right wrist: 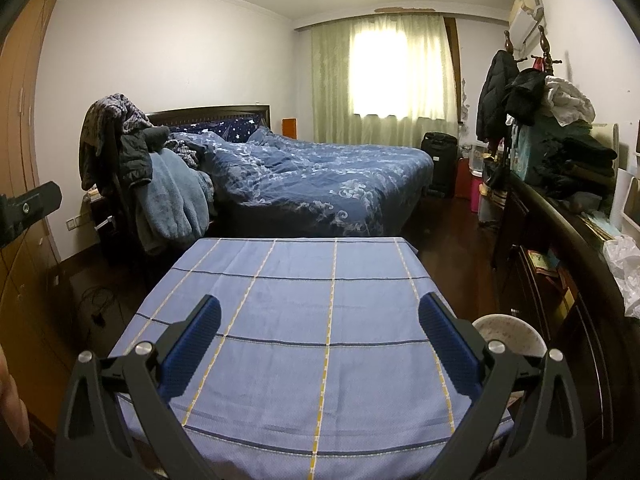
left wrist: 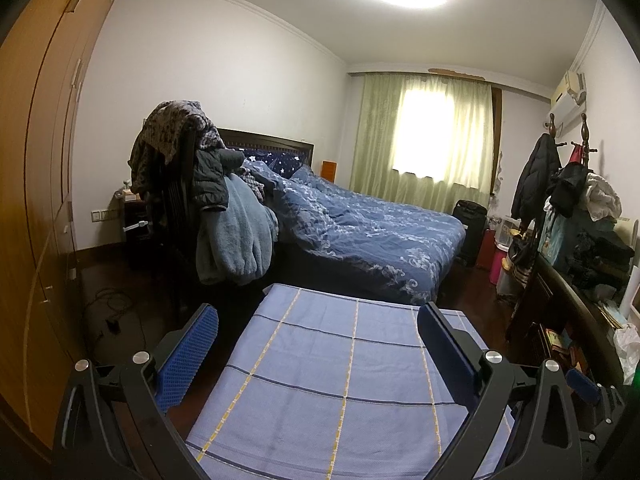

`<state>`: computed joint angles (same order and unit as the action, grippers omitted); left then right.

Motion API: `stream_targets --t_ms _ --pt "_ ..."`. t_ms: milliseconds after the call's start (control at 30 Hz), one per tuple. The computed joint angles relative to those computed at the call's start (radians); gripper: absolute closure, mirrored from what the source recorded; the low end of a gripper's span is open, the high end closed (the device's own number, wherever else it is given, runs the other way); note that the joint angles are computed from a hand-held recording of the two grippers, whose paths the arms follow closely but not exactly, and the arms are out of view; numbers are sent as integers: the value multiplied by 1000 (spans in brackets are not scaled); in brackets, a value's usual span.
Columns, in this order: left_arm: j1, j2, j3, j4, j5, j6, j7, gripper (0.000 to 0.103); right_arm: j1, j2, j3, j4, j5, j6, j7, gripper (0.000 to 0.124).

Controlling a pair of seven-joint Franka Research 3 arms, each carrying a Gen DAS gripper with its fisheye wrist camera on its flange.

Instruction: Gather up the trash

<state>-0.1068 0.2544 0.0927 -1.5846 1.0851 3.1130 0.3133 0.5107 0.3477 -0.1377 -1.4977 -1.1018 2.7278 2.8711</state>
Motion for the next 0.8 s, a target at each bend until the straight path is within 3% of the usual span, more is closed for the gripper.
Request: stream_targets --t_ms 300,567,800 --pt "12 9 -11 -24 -56 32 58 4 -3 8 0 4 25 3 -24 25" --pt "-50 8 68 -23 4 54 -18 4 4 10 -9 5 28 5 -25 25" --pt "1 5 4 -41 -104 52 89 4 5 12 -9 6 34 4 -32 25"
